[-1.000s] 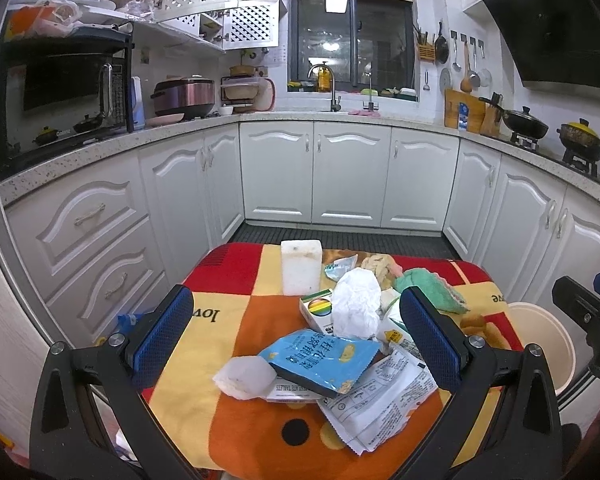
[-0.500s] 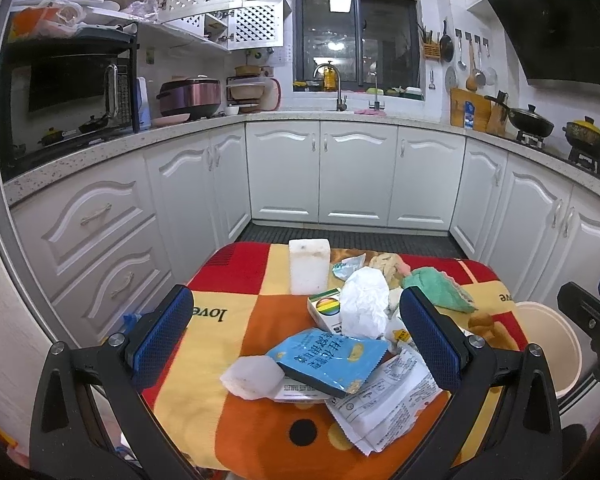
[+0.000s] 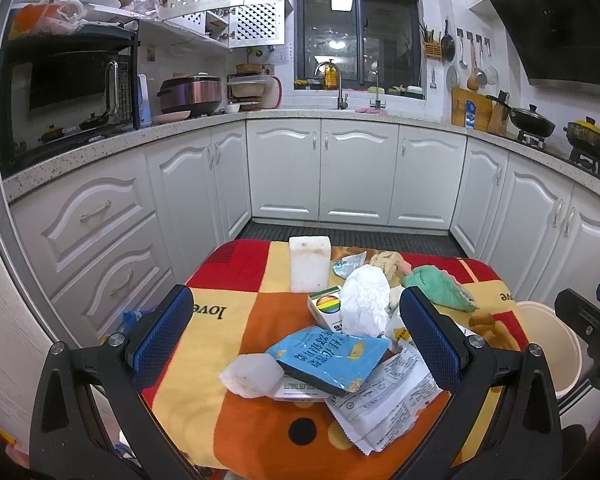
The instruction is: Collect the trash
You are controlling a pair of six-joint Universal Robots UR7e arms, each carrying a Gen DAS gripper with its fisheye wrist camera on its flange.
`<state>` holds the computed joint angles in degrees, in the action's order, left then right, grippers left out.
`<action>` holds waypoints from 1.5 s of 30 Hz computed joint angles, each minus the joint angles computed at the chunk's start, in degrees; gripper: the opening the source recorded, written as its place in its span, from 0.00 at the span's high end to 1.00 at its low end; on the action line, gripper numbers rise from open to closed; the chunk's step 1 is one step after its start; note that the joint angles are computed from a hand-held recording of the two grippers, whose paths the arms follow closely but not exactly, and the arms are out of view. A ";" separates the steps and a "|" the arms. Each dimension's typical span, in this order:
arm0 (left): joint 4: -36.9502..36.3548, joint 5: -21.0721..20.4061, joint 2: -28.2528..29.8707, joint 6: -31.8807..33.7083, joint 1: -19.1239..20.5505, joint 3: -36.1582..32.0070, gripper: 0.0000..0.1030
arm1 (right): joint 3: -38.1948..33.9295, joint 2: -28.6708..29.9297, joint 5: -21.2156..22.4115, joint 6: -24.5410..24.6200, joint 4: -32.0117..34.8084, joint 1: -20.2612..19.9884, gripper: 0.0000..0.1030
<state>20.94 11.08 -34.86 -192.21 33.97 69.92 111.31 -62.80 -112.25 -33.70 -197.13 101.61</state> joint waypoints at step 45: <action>21.99 9.33 0.26 -19.91 3.42 0.88 0.00 | -2.34 1.12 -1.92 0.14 6.48 -3.04 0.00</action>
